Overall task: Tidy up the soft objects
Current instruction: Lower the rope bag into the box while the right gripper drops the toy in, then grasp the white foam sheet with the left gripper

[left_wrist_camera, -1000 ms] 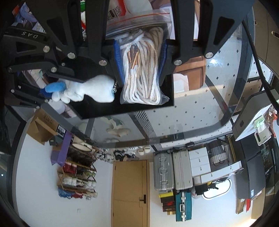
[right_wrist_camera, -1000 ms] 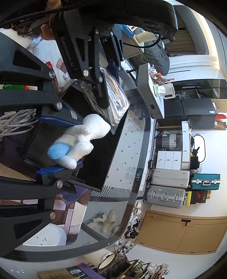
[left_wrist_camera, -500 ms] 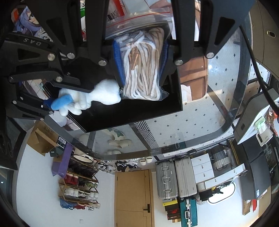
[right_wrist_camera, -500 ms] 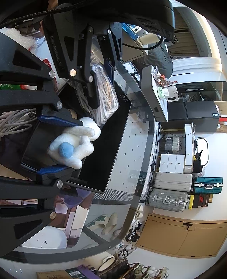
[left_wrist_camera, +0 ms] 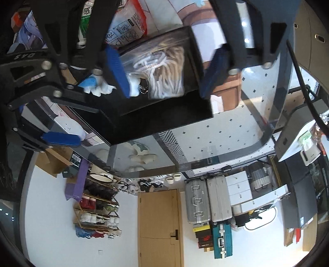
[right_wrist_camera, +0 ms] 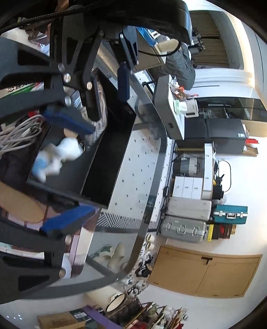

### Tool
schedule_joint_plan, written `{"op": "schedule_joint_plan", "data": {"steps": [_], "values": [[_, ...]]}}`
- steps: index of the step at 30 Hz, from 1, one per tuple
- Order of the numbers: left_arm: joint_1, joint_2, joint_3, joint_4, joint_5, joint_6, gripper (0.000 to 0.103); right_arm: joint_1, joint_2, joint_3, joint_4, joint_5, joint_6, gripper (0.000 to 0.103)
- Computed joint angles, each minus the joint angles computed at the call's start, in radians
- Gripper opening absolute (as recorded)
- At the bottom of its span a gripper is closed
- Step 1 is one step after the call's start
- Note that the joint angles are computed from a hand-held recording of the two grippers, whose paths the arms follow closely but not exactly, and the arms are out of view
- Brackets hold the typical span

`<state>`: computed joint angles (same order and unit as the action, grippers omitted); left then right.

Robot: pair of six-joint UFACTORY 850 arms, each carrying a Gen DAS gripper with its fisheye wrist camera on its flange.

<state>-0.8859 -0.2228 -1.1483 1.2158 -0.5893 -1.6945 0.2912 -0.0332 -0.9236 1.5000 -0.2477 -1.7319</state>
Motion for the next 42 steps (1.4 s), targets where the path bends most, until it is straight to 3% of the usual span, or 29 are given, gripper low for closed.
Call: {"op": "schedule_joint_plan", "data": {"steps": [3,5,13,22,27,33,42], "values": [[-0.010,0.025,0.024,0.045,-0.019,-0.067,0.102,-0.014,0.026,0.020,-0.025,-0.011,0.035,0.096],[-0.016,0.047,0.047,0.081,-0.022,-0.118,0.103,-0.020,0.050,0.041,-0.008,-0.017,0.015,0.102],[-0.068,0.120,0.119,0.120,-0.076,-0.220,0.103,-0.064,0.142,0.123,-0.046,-0.110,0.101,0.102],[-0.128,0.170,0.185,0.115,-0.132,-0.303,0.103,-0.086,0.253,0.225,-0.029,-0.137,0.088,0.102],[-0.164,0.200,0.231,0.104,-0.169,-0.361,0.103,-0.121,0.286,0.255,-0.088,-0.204,0.182,0.102],[-0.196,0.227,0.278,0.086,-0.187,-0.422,0.103,-0.125,0.343,0.309,-0.099,-0.202,0.192,0.102],[-0.235,0.225,0.296,0.049,-0.195,-0.422,0.103,-0.115,0.335,0.335,-0.131,-0.170,0.227,0.102]]}}
